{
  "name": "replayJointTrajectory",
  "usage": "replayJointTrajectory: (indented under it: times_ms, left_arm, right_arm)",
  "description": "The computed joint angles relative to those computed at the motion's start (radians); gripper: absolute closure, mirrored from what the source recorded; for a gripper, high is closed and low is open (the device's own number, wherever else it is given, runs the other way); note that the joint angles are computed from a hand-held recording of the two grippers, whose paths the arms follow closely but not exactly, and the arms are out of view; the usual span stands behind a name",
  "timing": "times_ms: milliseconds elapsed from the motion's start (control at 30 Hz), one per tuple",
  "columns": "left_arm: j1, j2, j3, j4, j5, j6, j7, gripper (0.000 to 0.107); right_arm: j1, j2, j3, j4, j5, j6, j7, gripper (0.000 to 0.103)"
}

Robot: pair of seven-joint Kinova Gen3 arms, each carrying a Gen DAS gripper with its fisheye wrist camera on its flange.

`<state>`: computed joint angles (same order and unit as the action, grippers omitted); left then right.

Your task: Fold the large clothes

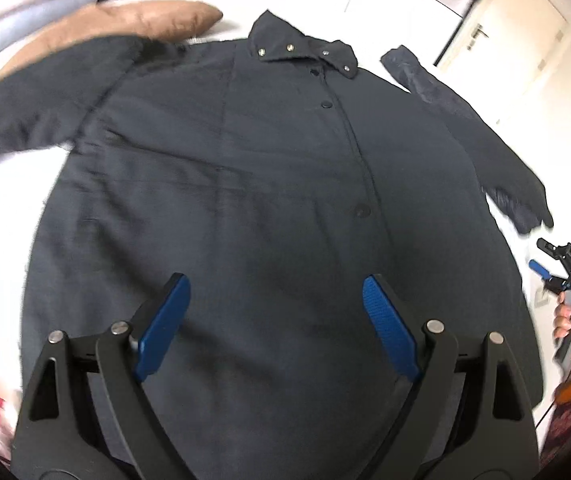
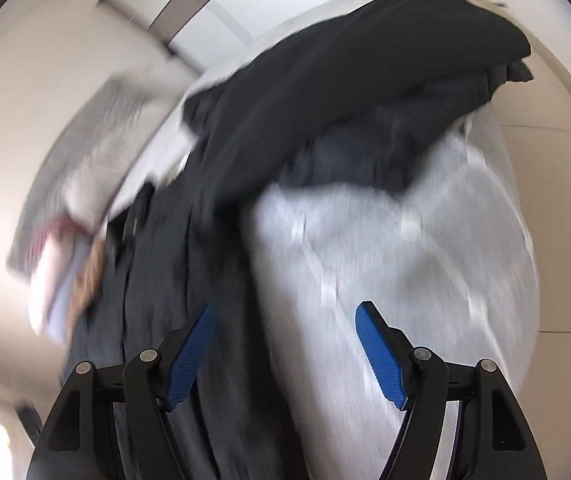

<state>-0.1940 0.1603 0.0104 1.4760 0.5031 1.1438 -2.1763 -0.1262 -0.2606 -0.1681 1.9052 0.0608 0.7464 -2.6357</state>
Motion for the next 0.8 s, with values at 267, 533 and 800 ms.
replayJointTrajectory:
  times_ms: [267, 533, 800]
  left_arm:
    - [-0.120, -0.072, -0.122, 0.079, -0.105, 0.041, -0.258, 0.019]
    - [-0.455, 0.100, -0.007, 0.017, -0.007, 0.360, -0.300, 0.058]
    - [-0.524, 0.097, -0.136, -0.083, 0.172, 0.650, -0.419, 0.099]
  right_arm:
    - [-0.106, -0.141, -0.165, 0.009, 0.010, 0.219, 0.031, 0.029]
    - [-0.195, -0.125, -0.208, 0.055, -0.079, 0.177, 0.016, 0.091]
    - [-0.098, -0.196, -0.320, -0.113, 0.061, 0.361, -0.118, 0.097]
